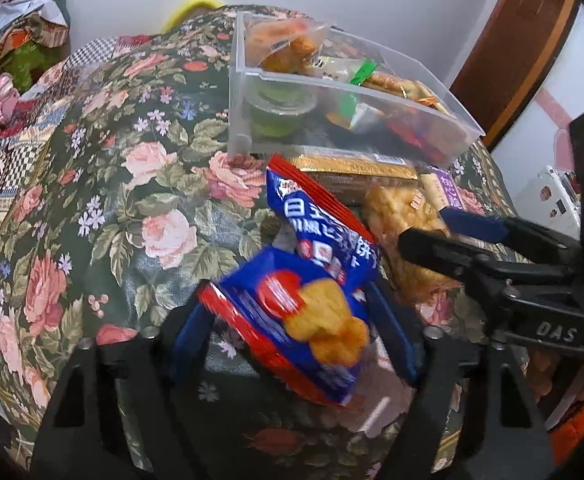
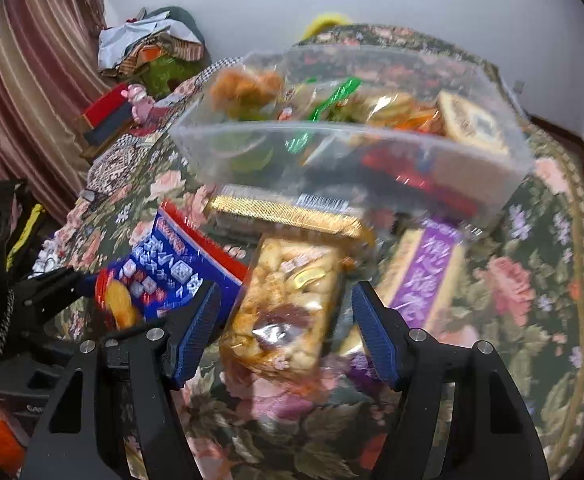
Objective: Organize snacks
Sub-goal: 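Grasp the blue-red cracker bag with left tool while right tool grasps the peanut-cake pack, then lower cracker bag and peanut-cake pack into the clear box, open both tools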
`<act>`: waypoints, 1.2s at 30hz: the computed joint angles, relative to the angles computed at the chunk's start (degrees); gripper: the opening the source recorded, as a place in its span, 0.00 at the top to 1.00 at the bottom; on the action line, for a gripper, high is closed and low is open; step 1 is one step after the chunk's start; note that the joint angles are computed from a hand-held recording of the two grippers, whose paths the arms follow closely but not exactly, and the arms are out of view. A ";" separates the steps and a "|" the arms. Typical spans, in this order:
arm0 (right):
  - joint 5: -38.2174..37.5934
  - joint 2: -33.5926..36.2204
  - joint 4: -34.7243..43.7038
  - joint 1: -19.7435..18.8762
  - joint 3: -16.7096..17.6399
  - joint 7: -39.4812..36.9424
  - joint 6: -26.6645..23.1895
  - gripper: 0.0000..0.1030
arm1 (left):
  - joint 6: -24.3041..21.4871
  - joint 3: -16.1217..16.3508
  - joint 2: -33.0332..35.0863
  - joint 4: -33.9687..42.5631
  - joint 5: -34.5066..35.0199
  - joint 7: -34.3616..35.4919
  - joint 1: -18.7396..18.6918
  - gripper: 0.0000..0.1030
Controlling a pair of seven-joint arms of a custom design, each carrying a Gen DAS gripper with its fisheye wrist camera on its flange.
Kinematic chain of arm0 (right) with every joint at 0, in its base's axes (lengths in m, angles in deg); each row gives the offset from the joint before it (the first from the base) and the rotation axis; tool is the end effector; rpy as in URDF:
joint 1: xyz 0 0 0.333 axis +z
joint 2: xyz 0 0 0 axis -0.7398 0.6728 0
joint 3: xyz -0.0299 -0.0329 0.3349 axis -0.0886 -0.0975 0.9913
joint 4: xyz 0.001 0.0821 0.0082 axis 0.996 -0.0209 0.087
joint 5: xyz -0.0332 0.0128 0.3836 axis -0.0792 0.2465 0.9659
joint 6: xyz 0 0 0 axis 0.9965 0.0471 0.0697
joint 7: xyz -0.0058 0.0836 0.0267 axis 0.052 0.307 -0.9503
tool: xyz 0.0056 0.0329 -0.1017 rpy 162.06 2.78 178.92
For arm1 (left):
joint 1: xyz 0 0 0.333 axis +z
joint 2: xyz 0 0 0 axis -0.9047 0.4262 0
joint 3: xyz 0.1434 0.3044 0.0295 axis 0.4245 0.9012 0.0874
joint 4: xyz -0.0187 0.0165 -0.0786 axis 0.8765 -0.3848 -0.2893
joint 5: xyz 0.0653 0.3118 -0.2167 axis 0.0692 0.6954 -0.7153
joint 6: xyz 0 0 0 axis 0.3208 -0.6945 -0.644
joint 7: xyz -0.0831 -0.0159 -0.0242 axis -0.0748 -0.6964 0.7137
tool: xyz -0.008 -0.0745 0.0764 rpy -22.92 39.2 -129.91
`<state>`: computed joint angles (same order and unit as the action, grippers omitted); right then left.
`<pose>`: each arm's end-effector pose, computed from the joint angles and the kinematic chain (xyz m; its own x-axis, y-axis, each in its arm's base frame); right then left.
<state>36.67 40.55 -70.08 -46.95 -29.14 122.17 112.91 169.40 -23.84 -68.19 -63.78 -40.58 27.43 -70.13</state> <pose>0.7226 0.1287 0.3745 0.6089 -0.7536 -0.2478 -0.7050 -0.3709 -0.6045 0.6237 -0.1330 0.3950 0.0688 -0.9732 0.2193 -0.8215 -0.1800 -0.5411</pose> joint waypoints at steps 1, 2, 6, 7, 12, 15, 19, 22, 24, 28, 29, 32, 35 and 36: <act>0.02 0.60 0.85 -0.22 0.03 0.70 -1.51 0.37 | 0.51 -0.70 0.04 -0.12 -0.59 0.82 0.54 0.42; 0.07 1.12 1.54 -0.39 0.08 1.06 -2.66 0.38 | 0.93 -1.52 0.12 -0.11 -1.41 1.82 1.17 0.49; -1.50 0.88 0.50 0.74 -0.51 0.80 -0.77 0.47 | 1.86 0.44 -0.13 -0.33 0.14 0.26 -0.37 0.52; -1.55 0.78 0.32 0.61 -0.37 0.59 -0.70 0.48 | 1.85 0.23 -0.15 -0.30 -0.05 0.27 -0.26 0.53; -0.36 0.52 -0.10 -0.40 0.34 -0.38 -0.60 0.56 | 2.26 2.34 -1.18 -0.92 2.52 -2.16 -2.22 0.59; 0.72 -0.42 -1.36 -0.73 0.54 -1.31 0.61 0.58 | 2.44 2.85 -1.94 -1.33 4.23 -3.55 -2.73 0.63; 3.09 -1.54 -2.48 -1.75 0.92 -2.94 0.85 0.59 | 3.18 3.34 -3.22 -1.82 6.21 -4.97 -3.28 0.65; 5.44 -2.37 -3.00 -2.56 1.10 -4.41 1.14 0.59 | 3.61 3.64 -3.93 -1.65 7.80 -6.07 -3.64 0.65; 7.04 -3.03 -3.48 -2.73 1.10 -5.44 1.95 0.59 | 3.81 4.63 -4.50 -1.41 9.93 -7.61 -4.55 0.65; 10.73 -4.12 -3.67 -3.46 1.14 -8.03 2.77 0.59 | 4.20 5.53 -5.08 -0.14 13.43 -10.32 -5.23 0.65; 11.55 -4.17 -3.36 -3.61 1.06 -8.53 2.95 0.59 | 4.22 5.74 -5.07 0.42 14.24 -10.93 -5.35 0.65; 13.37 -4.21 -2.45 -3.44 0.88 -9.49 3.86 0.59 | 4.18 6.63 -4.67 2.78 17.05 -13.01 -5.94 0.65; 14.70 -3.93 -1.01 -3.38 0.77 -10.10 4.57 0.59 | 4.12 6.70 -3.85 5.14 18.48 -13.90 -5.83 0.65; 15.07 -3.52 -0.04 -3.40 0.75 -10.10 4.76 0.59 | 4.03 6.73 -3.42 6.22 18.87 -14.00 -5.83 0.65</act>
<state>51.74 37.03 -70.11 -50.35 -28.39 112.07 117.67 173.43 -17.11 -71.61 -57.55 -21.71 13.43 -75.96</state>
